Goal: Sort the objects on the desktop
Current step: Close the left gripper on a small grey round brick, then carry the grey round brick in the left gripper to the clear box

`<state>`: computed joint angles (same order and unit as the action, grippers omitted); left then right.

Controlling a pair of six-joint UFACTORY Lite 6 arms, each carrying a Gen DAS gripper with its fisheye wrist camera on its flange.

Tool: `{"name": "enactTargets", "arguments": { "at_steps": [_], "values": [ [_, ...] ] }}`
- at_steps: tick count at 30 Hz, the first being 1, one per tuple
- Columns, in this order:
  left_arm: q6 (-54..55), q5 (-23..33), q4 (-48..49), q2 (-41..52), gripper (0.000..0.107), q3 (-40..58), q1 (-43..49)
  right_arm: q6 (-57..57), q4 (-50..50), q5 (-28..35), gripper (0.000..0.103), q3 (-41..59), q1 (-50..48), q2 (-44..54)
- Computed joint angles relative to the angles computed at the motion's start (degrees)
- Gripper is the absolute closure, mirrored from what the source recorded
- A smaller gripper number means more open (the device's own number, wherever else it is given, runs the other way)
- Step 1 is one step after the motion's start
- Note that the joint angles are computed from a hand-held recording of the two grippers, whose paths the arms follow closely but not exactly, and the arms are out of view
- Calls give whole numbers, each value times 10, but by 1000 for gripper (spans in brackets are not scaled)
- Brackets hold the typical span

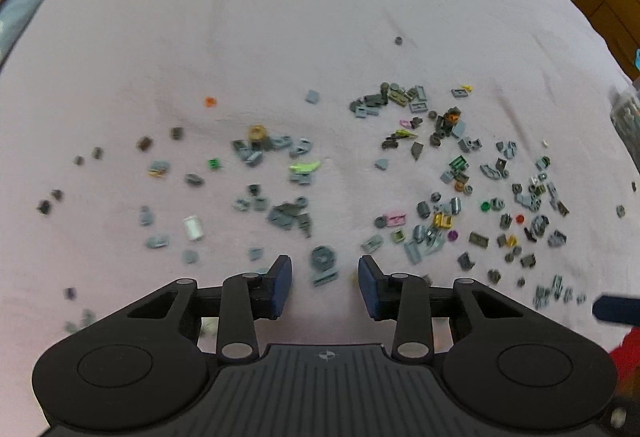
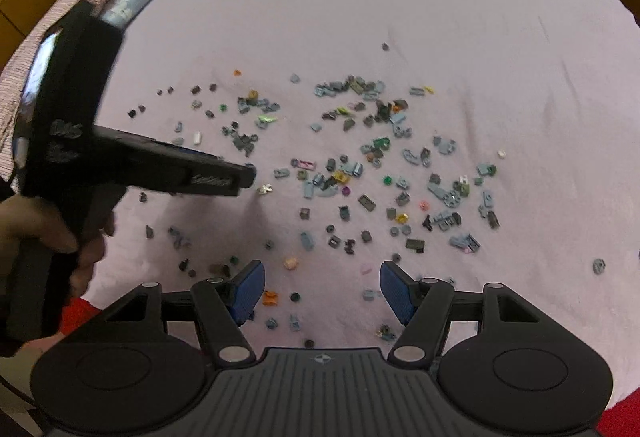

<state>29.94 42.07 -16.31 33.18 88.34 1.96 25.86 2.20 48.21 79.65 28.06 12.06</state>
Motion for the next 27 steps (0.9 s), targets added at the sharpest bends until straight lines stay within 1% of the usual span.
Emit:
{"name": "enactTargets", "arguments": {
  "at_steps": [3, 5, 7, 8, 11, 16, 20, 21, 22, 23, 24, 27],
  "values": [
    [-18, -26, 16, 17, 71, -7, -16, -3, 0, 1, 37, -5, -7, 6],
    [-16, -39, 9, 15, 74, -18, -15, -6, 2, -1, 37, -8, -12, 8],
    [-5, -52, 0, 3, 88, -38, -12, -9, 5, -4, 37, -10, -16, 11],
    [0, -54, -3, -2, 91, -44, -9, -11, 5, -6, 37, -11, -17, 13],
    [19, -53, -21, -19, 91, -59, 5, -24, 16, -16, 38, -6, -20, 27],
    [36, -51, -27, -56, 91, -83, 32, -88, 43, -37, 49, 28, -17, 69],
    [42, -44, -19, -70, 91, -89, 48, -150, 52, -57, 64, 76, -5, 128],
    [40, -28, -13, -70, 91, -75, 57, -162, 54, -62, 67, 91, -2, 146],
    [40, -25, -12, -72, 91, -76, 61, -169, 54, -63, 68, 108, 0, 164],
    [39, -22, -11, -73, 91, -74, 63, -173, 54, -63, 74, 126, 2, 183],
    [36, -16, -9, -68, 91, -64, 65, -175, 55, -62, 76, 145, 2, 202],
    [35, -10, -11, -52, 91, -45, 66, -164, 62, -55, 77, 198, -6, 253]
  ]
}}
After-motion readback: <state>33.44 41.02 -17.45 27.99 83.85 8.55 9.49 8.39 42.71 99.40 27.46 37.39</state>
